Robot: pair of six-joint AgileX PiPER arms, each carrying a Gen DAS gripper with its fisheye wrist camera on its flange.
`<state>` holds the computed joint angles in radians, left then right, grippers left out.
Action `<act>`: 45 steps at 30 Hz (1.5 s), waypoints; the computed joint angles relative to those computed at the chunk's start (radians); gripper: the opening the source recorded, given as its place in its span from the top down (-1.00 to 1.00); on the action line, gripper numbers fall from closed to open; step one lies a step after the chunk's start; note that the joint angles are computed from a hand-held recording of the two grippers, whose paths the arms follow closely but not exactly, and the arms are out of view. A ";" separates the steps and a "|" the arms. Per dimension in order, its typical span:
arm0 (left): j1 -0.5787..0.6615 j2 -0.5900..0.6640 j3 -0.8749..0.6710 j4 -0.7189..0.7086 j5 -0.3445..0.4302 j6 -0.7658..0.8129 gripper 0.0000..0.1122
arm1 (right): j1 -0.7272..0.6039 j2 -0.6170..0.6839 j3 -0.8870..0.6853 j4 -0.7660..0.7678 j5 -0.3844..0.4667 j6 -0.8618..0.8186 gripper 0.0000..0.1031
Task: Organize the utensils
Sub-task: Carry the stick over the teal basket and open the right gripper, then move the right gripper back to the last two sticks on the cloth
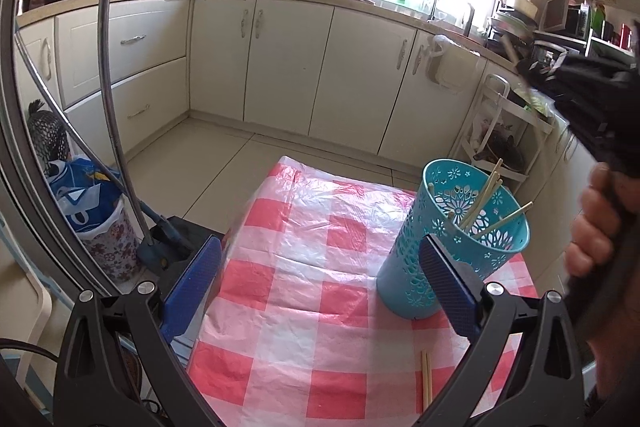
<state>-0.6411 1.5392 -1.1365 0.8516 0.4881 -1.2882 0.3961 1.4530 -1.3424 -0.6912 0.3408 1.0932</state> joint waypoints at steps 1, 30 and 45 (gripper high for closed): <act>0.003 -0.002 0.001 -0.004 -0.003 0.000 -0.69 | -0.002 0.025 -0.015 -0.010 0.012 0.006 0.88; -0.031 0.014 0.003 -0.003 0.042 -0.006 -0.69 | 0.337 -0.356 0.612 -0.244 0.294 0.385 0.49; -0.056 0.067 -0.038 -0.021 0.082 0.062 -0.70 | 0.184 -0.377 0.710 0.012 0.186 0.080 0.40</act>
